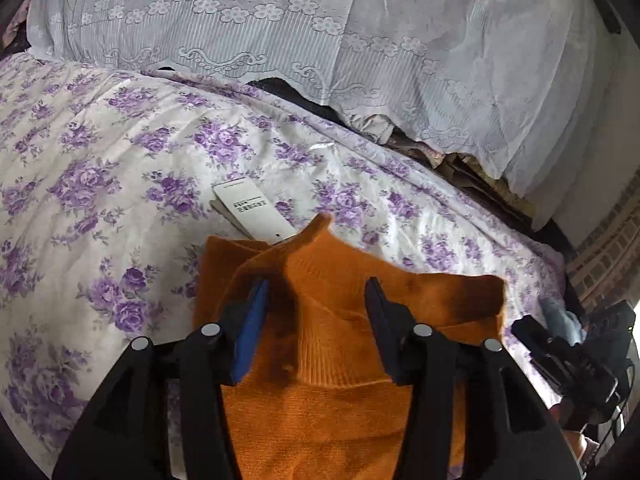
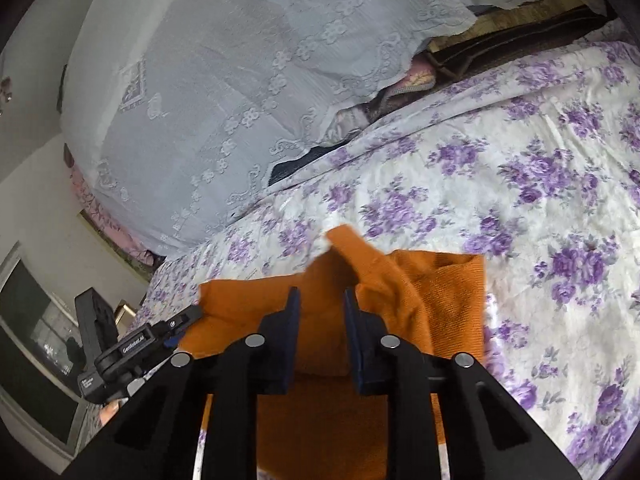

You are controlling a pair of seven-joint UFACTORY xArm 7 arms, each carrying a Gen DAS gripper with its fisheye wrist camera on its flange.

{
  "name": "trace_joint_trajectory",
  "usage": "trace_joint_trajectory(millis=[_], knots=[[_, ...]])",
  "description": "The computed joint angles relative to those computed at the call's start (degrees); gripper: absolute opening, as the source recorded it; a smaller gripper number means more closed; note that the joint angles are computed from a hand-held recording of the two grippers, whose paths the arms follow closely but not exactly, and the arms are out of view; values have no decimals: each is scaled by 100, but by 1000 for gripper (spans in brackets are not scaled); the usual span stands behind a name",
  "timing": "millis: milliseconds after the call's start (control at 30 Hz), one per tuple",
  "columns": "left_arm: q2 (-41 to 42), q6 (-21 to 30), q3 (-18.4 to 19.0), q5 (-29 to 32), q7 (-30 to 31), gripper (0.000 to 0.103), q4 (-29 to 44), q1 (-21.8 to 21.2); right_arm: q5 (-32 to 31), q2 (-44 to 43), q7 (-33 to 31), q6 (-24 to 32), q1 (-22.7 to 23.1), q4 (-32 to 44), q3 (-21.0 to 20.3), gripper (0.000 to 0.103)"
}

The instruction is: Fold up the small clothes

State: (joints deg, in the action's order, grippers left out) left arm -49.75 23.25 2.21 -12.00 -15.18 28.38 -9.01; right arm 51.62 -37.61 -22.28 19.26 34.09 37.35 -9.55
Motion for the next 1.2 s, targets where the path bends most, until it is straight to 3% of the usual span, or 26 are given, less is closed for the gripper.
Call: trace_joint_trajectory(millis=[100,200,267,367,433,500,567,700,733,833,867,900,967,1000,1067,1133,1200], knots=[[-110,-153,-147,172,148,48,-52,-3,-323,-73,-390,198,199,82,143,20],[-162,-285,74,74,437,47,-102,-424,-453,23,-927,1191,529,343,13,20],[-162,-178,340,-72,759,47,-69,-812,-710,228,-962,1684,396,501,250,20],[-252,-120,676,-399,1307,47,-81,-1309,-1380,648,-428,1806,-218,739,935,20],[-442,-388,661,-551,1447,47,-193,-1359,-1700,981,153,1540,-642,913,1244,20],[-553,-508,760,-685,1613,49,-219,-1519,-1710,1311,939,786,-1019,1003,1417,20],[-491,-426,746,-697,1708,50,-172,-1529,-1217,1489,947,195,-780,999,1115,20],[-211,-19,927,-897,2220,51,19,-1865,-1025,1386,1113,-266,-707,756,976,23],[-17,16,698,-769,2116,53,80,-1640,-912,1336,1037,-262,-595,731,833,23],[628,143,-413,-157,994,61,270,-139,-512,1143,764,-193,-333,675,470,23],[812,279,-534,1,634,61,332,180,-397,1160,644,-145,-267,716,374,23],[953,369,-450,15,448,55,366,260,-422,1103,623,-55,-257,683,339,23],[970,305,-73,-272,475,53,322,17,-1192,1289,1270,315,-948,810,872,24],[963,335,-154,-171,426,53,347,77,-1457,1472,1519,484,-1170,854,996,21],[968,351,-402,126,291,52,366,248,-1387,1541,1742,406,-1160,783,881,0],[826,199,-438,224,200,38,297,235,-1180,1407,1746,335,-1145,715,795,0],[611,63,-363,229,171,34,244,188,-1387,1161,1931,-83,-1250,539,977,6]])
